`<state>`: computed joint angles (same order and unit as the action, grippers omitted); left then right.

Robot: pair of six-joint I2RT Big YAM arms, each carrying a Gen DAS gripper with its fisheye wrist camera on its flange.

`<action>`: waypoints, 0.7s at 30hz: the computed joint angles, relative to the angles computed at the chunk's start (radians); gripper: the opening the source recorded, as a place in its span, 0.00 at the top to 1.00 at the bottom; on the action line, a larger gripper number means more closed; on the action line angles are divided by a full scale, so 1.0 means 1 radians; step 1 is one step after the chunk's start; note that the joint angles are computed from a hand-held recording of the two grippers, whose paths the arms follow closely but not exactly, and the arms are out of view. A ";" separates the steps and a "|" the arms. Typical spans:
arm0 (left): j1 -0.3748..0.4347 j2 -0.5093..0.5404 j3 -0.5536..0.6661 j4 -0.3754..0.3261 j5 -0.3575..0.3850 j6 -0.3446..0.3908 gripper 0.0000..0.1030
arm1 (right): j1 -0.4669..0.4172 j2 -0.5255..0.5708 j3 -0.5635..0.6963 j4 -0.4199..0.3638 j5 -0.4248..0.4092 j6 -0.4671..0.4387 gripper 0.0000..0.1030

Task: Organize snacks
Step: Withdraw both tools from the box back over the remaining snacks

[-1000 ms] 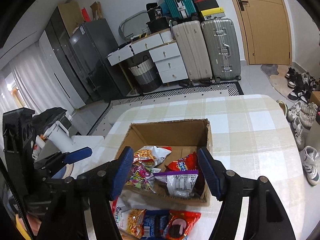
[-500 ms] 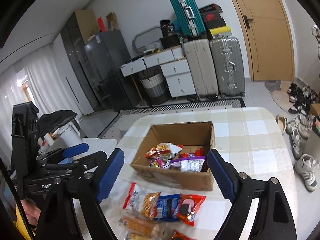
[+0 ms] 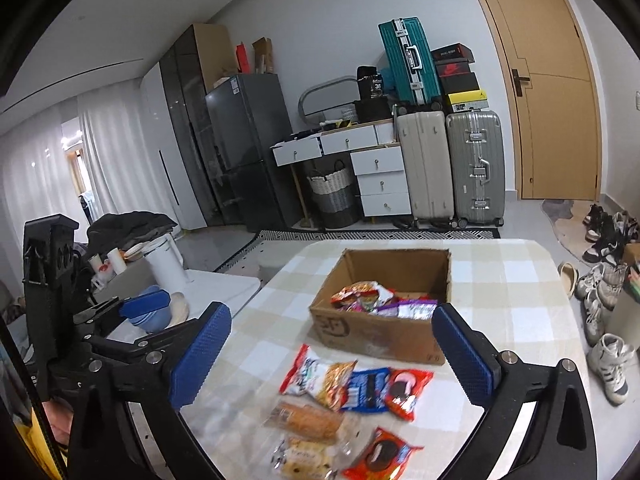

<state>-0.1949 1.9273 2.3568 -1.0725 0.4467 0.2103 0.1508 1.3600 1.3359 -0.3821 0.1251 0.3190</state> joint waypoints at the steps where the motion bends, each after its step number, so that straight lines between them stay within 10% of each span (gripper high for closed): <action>1: 0.006 -0.022 -0.039 0.015 0.001 0.007 0.00 | 0.010 -0.010 -0.017 0.006 0.006 0.008 0.01; 9: 0.054 -0.089 -0.244 0.052 0.040 0.077 0.00 | 0.054 -0.046 -0.135 0.040 0.022 0.081 0.01; 21: 0.033 -0.006 -0.286 -0.087 0.036 0.206 0.00 | 0.014 0.002 -0.241 0.020 -0.006 0.190 0.01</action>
